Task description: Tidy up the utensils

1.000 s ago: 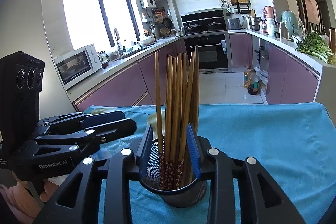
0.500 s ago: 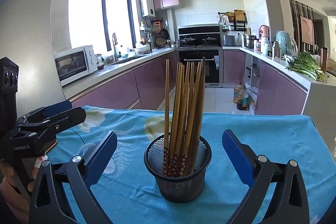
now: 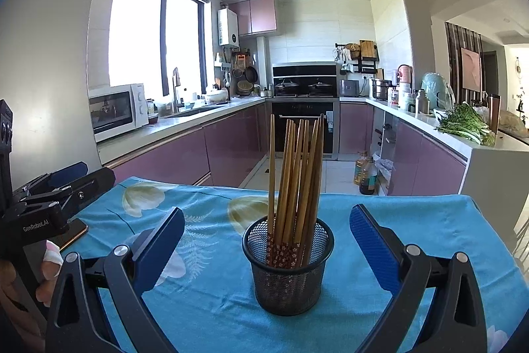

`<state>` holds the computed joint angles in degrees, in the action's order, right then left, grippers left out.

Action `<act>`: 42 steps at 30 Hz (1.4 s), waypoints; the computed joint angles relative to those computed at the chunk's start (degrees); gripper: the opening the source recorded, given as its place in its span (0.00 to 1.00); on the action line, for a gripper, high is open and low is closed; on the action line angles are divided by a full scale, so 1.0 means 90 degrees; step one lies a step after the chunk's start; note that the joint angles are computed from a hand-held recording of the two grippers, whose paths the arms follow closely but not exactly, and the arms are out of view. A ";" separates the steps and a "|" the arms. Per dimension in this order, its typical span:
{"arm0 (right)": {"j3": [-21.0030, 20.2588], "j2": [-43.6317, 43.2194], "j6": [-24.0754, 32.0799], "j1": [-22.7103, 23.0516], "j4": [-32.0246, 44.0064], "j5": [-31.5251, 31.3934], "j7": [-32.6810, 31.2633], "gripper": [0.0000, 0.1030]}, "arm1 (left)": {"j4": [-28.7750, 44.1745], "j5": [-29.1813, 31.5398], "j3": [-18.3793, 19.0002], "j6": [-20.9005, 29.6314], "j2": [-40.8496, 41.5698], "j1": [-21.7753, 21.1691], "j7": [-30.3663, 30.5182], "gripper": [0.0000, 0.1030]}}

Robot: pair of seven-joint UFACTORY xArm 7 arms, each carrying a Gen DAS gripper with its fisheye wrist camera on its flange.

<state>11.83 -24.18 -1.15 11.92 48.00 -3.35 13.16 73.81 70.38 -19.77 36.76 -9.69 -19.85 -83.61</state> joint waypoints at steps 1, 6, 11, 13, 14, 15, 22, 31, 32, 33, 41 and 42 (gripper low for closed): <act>0.0057 -0.0035 -0.0021 -0.0053 -0.0014 -0.0015 0.0034 0.94 | -0.0062 0.0034 0.0000 0.0007 -0.0064 0.0004 -0.0049 0.95; 0.0269 -0.0221 -0.0131 -0.0261 -0.0128 -0.0100 0.0160 0.94 | -0.0240 0.0266 -0.0161 0.0270 -0.0285 0.0059 -0.0236 0.95; 0.0573 -0.0308 -0.0158 -0.0583 -0.0158 -0.0231 0.0319 0.94 | -0.0332 0.0372 -0.0295 0.0483 -0.0401 0.0090 -0.0309 0.95; 0.0610 -0.0328 -0.0146 -0.0613 -0.0166 -0.0256 0.0374 0.94 | -0.0366 0.0443 -0.0339 0.0534 -0.0449 0.0103 -0.0383 0.95; 0.0647 -0.0345 -0.0163 -0.0655 -0.0175 -0.0264 0.0422 0.94 | -0.0382 0.0478 -0.0360 0.0563 -0.0473 0.0109 -0.0412 0.95; 0.0648 -0.0347 -0.0177 -0.0652 -0.0179 -0.0269 0.0448 0.94 | -0.0397 0.0503 -0.0383 0.0597 -0.0494 0.0112 -0.0433 0.95; 0.0701 -0.0388 -0.0239 -0.0715 -0.0228 -0.0334 0.0565 0.94 | -0.0486 0.0548 -0.0448 0.0633 -0.0581 0.0145 -0.0500 0.95; 0.0854 -0.0477 -0.0195 -0.0883 -0.0245 -0.0378 0.0743 0.94 | -0.0591 0.0529 -0.0494 0.0659 -0.0688 0.0190 -0.0590 0.95; 0.0861 -0.0476 -0.0193 -0.0890 -0.0239 -0.0382 0.0763 0.94 | -0.0601 0.0523 -0.0509 0.0676 -0.0697 0.0196 -0.0581 0.95; 0.0853 -0.0467 -0.0187 -0.0883 -0.0227 -0.0387 0.0774 0.94 | -0.0615 0.0528 -0.0522 0.0691 -0.0711 0.0204 -0.0579 0.95; 0.0833 -0.0448 -0.0179 -0.0874 -0.0208 -0.0439 0.0809 0.94 | -0.0650 0.0516 -0.0583 0.0719 -0.0770 0.0249 -0.0548 0.95; 0.0841 -0.0451 -0.0173 -0.0887 -0.0205 -0.0444 0.0817 0.94 | -0.0657 0.0504 -0.0580 0.0706 -0.0781 0.0251 -0.0536 0.95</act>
<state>19.40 -28.24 -2.70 3.93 46.15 -7.35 20.51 67.90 74.91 -24.99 43.11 -16.72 -17.59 -88.43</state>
